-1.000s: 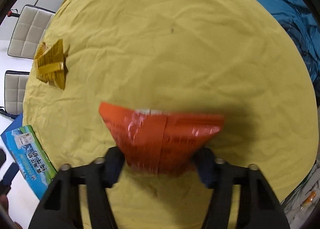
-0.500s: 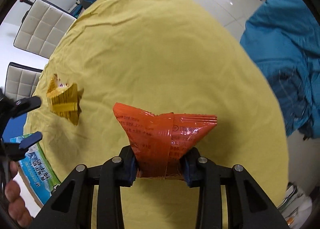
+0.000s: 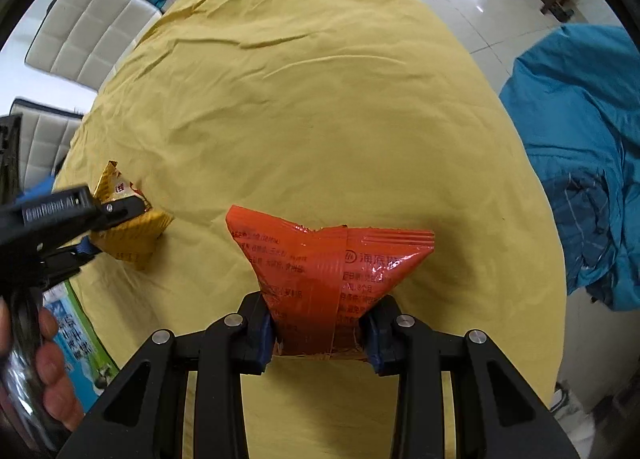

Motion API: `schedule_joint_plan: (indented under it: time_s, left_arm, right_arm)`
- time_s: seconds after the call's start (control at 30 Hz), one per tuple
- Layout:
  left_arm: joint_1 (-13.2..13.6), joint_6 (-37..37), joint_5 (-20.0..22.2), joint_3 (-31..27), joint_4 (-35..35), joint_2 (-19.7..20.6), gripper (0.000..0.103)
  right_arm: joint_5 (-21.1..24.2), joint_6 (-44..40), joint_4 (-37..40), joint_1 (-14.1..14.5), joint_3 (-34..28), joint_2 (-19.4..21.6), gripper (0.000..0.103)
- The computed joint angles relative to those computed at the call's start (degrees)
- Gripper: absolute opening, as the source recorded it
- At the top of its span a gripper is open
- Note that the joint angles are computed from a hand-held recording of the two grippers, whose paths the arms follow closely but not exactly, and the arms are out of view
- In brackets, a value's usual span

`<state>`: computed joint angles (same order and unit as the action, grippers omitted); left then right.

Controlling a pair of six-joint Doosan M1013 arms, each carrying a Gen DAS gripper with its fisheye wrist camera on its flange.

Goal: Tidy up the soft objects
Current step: 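Carry both snack packs into the box and open both tools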

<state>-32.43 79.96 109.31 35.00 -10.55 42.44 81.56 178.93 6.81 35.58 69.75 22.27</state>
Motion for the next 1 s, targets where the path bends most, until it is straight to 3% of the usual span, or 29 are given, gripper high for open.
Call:
schedule_joint_plan:
  time_s: [0.07, 0.27, 0.47, 0.57, 0.7, 0.8, 0.87, 0.9, 1.0]
  left_arm:
    - [-0.84, 6.54, -2.86, 4.49, 4.64, -3.15, 0.036]
    - [-0.57, 14.54, -7.2, 15.65, 9.64, -10.78, 0.035]
    - [0.55, 17.57, -10.27, 24.68, 12.92, -17.24, 0.035]
    - [1.04, 17.14, -10.99, 28.2, 13.42, -18.84, 0.035]
    - [1.6, 15.45, -11.99, 30.35, 13.13, -19.22, 0.035]
    - [1.66, 14.2, -13.1, 31.36, 12.43, -19.59, 0.035]
    - [1.82, 14.11, -13.5, 31.7, 12.37, -19.8, 0.035]
    - [2.78, 15.07, -13.6, 32.06, 12.37, -20.2, 0.035]
    - [1.84, 14.16, -14.3, 32.57, 12.14, -20.08, 0.035]
  right_arm:
    - [0.26, -1.28, 0.43, 0.15, -0.47, 0.38, 0.037]
    - [1.26, -5.54, 2.24, 1.07, -2.74, 1.78, 0.037]
    - [5.54, -12.37, 5.68, 2.99, -7.31, 4.93, 0.037]
    - [8.25, -13.71, 6.73, 3.71, -9.17, 6.98, 0.037]
    - [8.47, -12.2, 4.82, 4.49, -9.38, 7.98, 0.04]
    - [8.33, -10.52, 4.12, 4.93, -9.53, 8.06, 0.047]
    - [7.86, -8.59, 3.47, 5.24, -9.56, 7.81, 0.067]
    - [7.96, -7.28, 2.51, 5.57, -9.84, 7.72, 0.071]
    - [9.81, -4.86, 0.06, 6.33, -11.38, 7.96, 0.075]
